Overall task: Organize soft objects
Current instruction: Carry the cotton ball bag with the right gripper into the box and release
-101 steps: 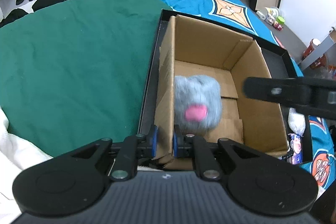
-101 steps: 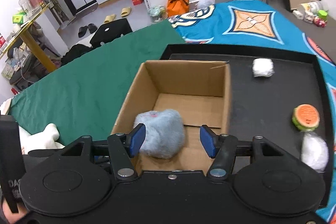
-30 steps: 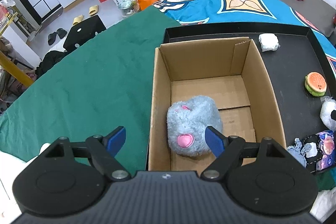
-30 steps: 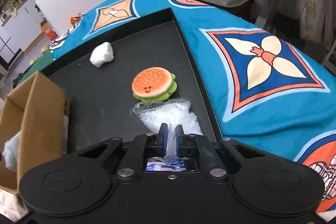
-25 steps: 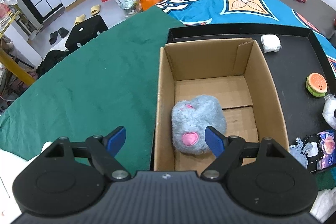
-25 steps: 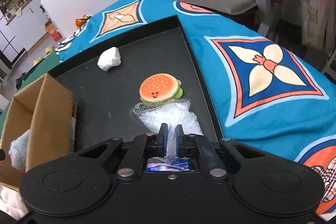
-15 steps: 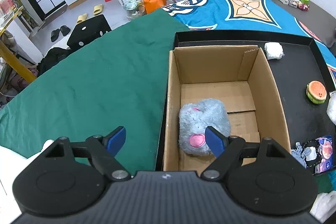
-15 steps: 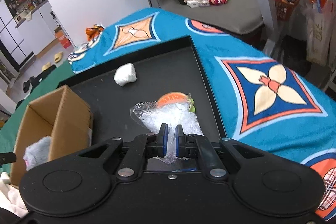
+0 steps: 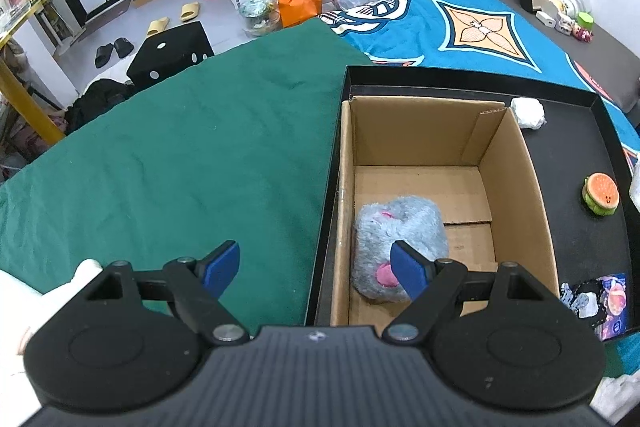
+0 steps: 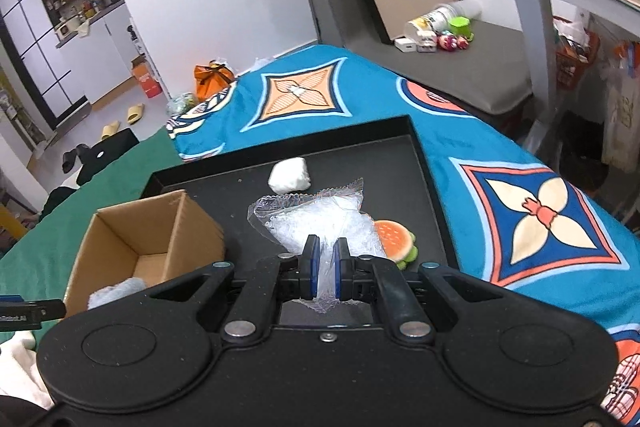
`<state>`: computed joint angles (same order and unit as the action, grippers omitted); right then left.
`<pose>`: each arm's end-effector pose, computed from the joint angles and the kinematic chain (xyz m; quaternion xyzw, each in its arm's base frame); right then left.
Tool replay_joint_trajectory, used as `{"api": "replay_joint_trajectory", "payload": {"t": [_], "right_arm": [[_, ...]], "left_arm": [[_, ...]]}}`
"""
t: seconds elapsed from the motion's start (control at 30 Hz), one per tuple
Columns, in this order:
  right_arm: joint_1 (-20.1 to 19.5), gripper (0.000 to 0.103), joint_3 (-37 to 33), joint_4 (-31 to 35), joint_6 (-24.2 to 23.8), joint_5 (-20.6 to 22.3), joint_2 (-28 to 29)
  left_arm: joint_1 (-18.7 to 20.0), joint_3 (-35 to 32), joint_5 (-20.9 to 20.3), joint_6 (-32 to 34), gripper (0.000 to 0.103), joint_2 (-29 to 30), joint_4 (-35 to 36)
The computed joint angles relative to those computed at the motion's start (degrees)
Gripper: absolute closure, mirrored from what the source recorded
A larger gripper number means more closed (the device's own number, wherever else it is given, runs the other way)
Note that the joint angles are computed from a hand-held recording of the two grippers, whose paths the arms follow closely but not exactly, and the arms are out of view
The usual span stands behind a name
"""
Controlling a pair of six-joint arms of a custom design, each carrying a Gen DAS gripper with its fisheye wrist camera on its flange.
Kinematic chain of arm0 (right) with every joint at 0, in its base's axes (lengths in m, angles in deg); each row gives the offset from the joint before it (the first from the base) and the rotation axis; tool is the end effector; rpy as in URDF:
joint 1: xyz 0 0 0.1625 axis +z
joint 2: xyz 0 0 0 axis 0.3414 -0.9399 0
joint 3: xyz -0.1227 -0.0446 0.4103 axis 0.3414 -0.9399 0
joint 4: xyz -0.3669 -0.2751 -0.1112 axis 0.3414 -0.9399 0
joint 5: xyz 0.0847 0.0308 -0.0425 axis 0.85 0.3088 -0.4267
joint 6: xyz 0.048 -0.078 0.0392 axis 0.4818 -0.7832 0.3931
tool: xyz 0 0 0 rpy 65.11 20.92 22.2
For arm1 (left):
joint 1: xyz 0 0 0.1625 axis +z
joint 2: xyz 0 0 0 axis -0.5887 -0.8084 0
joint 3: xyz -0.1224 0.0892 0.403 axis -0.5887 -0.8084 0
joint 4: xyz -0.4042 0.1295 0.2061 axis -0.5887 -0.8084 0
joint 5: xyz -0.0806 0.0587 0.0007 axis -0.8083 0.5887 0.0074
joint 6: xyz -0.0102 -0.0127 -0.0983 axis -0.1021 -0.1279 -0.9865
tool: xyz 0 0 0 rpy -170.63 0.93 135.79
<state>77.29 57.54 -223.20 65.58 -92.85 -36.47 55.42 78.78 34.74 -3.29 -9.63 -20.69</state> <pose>0.1306 -0.3487 0.3227 0.1095 -0.8861 0.3627 0.2669 -0.3399 -0.3341 0.1599 0.0457 0.8590 -0.2561 0.4411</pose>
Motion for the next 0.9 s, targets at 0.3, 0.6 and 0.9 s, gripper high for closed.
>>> {"api": "replay_joint_trajectory", "payload": {"t": [0.3, 0.6, 0.9], "right_arm": [[4.23, 0.096, -0.72, 0.22, -0.27, 0.96, 2.31], [8.58, 0.096, -2.19, -0.08, 0.06, 0.91, 6.93], [12.55, 0.096, -3.58, 1.22, 1.05, 1.2, 11.89]], "left_arm": [[0.14, 1.91, 0.05, 2.15, 0.022, -1.77, -3.44], [0.12, 5.18, 1.13, 4.59, 0.026, -4.36, -9.03], [0.66, 8.35, 0.54, 7.53, 0.051, -6.09, -15.85]]}}
